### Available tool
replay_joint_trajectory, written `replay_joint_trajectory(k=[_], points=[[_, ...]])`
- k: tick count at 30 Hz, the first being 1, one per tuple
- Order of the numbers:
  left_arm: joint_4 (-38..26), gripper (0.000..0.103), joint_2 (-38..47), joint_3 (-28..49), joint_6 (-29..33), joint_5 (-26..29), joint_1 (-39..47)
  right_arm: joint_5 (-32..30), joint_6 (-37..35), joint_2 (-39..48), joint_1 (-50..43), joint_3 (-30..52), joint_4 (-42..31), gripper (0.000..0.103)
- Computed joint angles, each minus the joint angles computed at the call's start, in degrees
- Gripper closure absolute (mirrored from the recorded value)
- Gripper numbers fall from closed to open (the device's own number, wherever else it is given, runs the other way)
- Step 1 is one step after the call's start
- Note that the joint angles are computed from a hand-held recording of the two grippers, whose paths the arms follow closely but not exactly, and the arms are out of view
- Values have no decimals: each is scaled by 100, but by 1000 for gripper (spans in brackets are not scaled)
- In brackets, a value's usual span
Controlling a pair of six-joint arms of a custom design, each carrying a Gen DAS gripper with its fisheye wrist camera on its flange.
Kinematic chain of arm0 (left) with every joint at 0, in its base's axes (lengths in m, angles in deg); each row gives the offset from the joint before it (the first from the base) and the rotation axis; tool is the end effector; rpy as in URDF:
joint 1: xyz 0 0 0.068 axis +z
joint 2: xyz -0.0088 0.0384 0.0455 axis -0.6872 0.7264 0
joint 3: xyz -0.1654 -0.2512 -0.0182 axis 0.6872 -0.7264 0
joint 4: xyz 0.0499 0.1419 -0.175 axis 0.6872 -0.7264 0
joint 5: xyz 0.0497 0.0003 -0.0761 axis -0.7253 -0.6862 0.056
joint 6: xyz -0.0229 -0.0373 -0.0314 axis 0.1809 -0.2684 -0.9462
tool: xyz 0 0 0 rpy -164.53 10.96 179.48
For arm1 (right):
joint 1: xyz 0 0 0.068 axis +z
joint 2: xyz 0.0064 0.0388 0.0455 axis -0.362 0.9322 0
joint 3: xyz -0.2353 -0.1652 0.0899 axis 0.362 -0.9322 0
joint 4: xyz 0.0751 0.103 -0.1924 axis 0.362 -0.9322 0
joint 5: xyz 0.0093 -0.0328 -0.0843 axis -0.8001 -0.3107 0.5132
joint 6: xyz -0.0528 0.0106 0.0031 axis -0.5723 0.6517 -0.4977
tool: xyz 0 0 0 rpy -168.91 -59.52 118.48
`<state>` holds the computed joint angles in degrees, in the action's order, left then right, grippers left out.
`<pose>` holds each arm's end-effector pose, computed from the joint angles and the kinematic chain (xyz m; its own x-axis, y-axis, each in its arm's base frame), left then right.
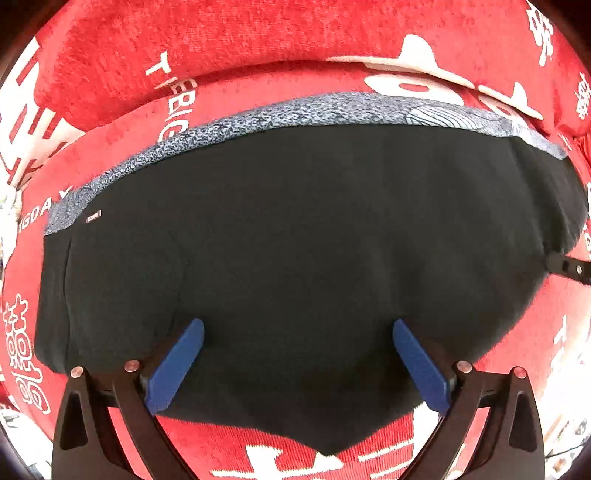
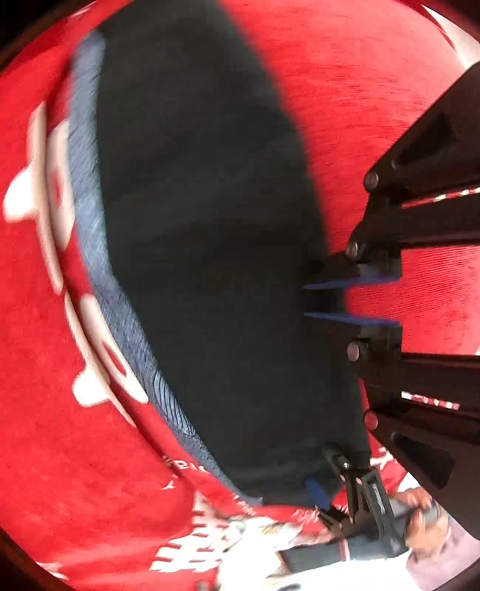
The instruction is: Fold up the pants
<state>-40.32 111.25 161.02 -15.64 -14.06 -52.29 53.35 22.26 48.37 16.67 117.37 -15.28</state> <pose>0.3366 -0.0555 0.2733 -0.7660 0.6288 -0.1336 0.6359 0.7717 -0.0134 0.1277 0.1002 0.3121 -0.7108 0.7027 -0.0319 0.6393 0.6642 0.3873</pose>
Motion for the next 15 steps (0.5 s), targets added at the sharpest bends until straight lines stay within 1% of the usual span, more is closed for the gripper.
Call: replay_joint_trajectory(k=[2,3,4,5,7,9,11,14,15], points=[[-233,0,86,213,-93,-109,-21,95,543,-179,313,63,-390,80],[-364,0,127,331,-168,-194,-65,183,826,-387,523,34,-451,79],[-448,0,138,404,-235,-286,-125,298,1084,-574,716,14,-486,75],[-517,0,128,460,-298,-381,-207,424,1357,-729,923,25,-596,65],[-619,0,51,515,-444,-530,-417,694,1937,-906,1450,143,-918,54],[-762,0,-29,556,-604,-591,-649,728,2079,-1072,1550,197,-1067,53],[-863,0,-100,563,-756,-634,-904,698,2104,-1142,1552,241,-1141,49],[-968,0,-196,561,-1038,-700,-1362,632,1980,-1192,1438,222,-1100,43],[-986,0,-258,512,-1116,-719,-1496,589,1904,-1260,1367,183,-1116,42]])
